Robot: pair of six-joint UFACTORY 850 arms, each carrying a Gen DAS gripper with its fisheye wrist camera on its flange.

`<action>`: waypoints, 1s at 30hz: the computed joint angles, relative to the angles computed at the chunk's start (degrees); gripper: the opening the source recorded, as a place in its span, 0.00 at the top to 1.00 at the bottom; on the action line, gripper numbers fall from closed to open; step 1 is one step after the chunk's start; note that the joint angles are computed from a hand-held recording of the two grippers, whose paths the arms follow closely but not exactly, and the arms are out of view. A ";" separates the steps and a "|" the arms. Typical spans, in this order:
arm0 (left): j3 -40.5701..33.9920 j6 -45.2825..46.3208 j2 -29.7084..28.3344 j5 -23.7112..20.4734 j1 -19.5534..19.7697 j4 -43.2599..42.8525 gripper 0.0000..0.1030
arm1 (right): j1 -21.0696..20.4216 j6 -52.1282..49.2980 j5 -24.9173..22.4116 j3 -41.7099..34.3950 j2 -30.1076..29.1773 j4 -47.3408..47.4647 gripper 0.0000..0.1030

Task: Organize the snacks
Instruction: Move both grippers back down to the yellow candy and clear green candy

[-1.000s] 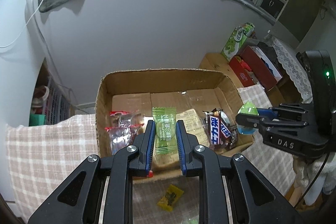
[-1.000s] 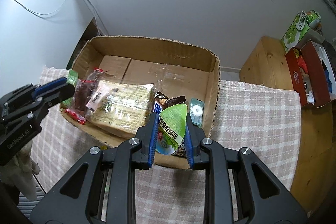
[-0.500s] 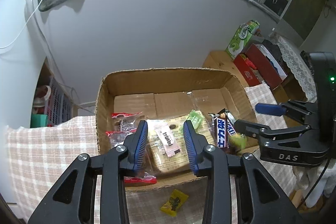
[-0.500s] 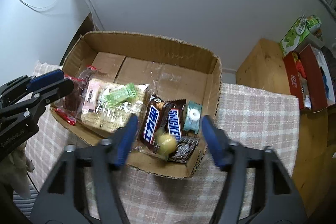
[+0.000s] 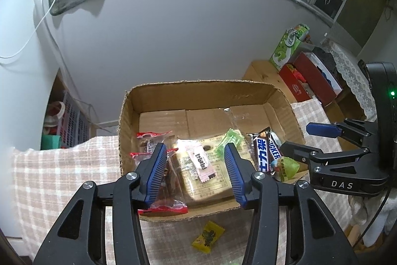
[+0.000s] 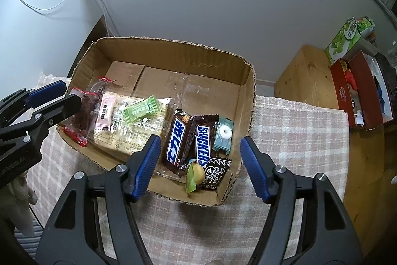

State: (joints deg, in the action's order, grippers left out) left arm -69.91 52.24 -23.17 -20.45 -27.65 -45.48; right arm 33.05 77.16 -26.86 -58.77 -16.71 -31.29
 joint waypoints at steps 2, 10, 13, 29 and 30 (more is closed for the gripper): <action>0.24 0.30 0.24 0.08 0.00 -0.33 0.54 | 0.15 0.43 -0.04 0.11 0.17 -0.17 0.33; 1.51 1.71 1.50 0.37 0.11 -1.55 0.54 | 1.38 2.18 -0.45 0.63 1.03 -0.82 0.33; 2.15 2.13 2.05 0.56 0.19 -1.86 0.54 | 1.91 3.34 -0.54 1.05 1.48 -1.26 0.33; 7.91 6.12 6.38 -0.38 3.09 -7.02 0.54 | 6.05 7.12 0.73 4.52 5.10 -0.64 0.33; 8.47 6.61 6.76 -0.72 3.57 -7.76 0.54 | 6.30 7.37 1.04 4.76 5.25 -0.64 0.33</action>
State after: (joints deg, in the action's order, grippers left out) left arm -61.44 58.85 -16.42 -21.17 -24.08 -53.24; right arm 39.35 84.52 -25.82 -54.01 -11.46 -31.92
